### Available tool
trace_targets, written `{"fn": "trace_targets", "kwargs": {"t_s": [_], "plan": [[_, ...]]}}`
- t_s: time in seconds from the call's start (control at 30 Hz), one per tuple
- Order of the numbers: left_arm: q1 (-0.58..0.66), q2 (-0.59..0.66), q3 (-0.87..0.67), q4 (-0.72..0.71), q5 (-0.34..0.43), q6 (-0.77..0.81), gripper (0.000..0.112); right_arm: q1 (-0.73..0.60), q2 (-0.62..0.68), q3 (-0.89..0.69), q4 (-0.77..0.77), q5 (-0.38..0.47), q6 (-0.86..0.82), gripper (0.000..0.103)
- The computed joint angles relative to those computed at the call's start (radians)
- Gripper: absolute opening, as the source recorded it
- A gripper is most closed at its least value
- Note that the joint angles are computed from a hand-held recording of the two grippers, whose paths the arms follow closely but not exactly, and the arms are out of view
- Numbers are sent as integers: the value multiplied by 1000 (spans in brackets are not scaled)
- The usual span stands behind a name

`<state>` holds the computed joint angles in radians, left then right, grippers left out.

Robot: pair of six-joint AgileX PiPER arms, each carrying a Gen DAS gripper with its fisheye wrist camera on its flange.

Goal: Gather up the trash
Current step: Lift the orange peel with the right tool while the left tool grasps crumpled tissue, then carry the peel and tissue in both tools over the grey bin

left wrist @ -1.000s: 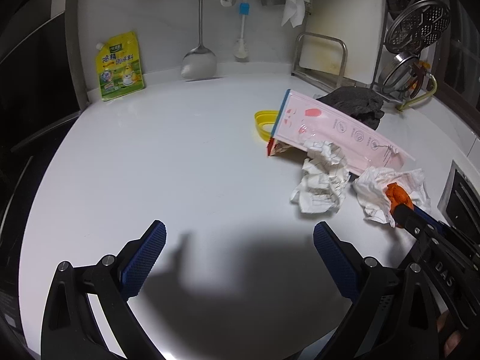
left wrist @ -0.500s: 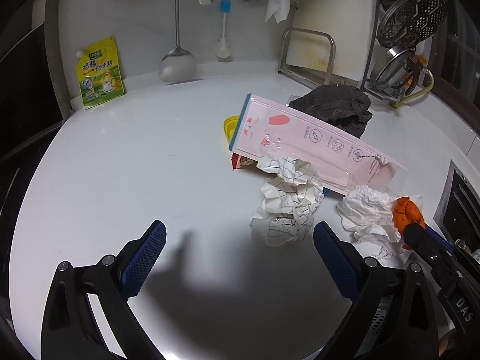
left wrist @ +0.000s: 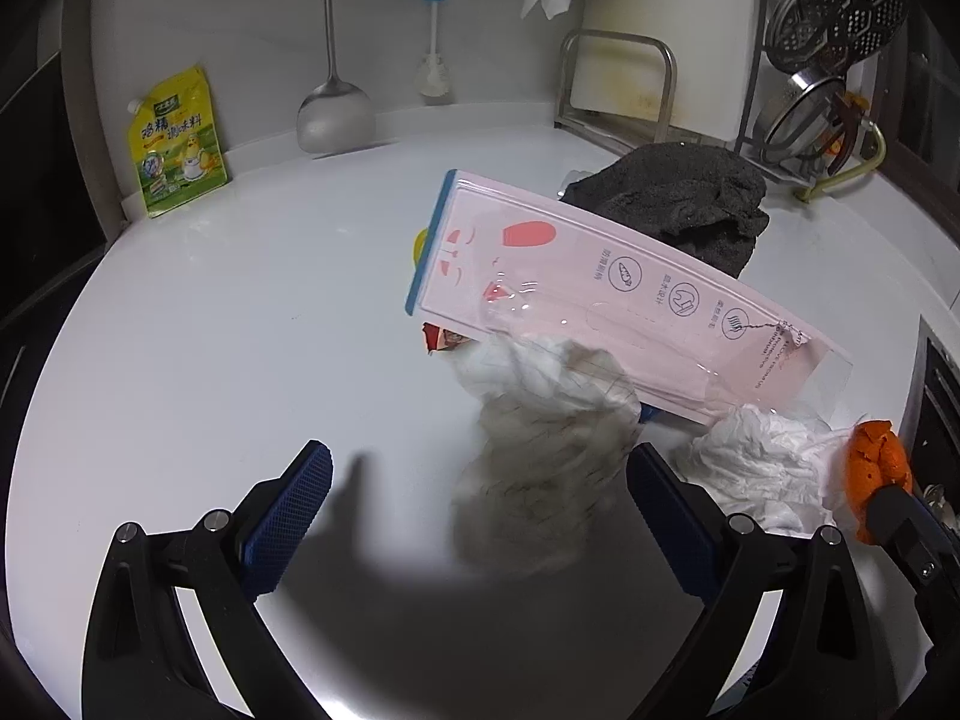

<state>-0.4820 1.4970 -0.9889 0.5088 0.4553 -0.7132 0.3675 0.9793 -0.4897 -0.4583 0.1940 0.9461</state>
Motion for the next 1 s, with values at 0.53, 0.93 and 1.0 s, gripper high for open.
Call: {"fn": "trace_targets", "kwargs": {"t_s": [0.53, 0.93, 1.0], "plan": [[64, -105, 87, -210, -71, 261, 44, 68, -25, 5, -229, 72, 244, 20], [118, -257, 152, -291, -27, 372, 44, 274, -136, 0, -434, 298, 506, 20], [137, -268, 158, -308, -24, 393, 44, 320, -138, -6, -457, 336, 541, 20]]}}
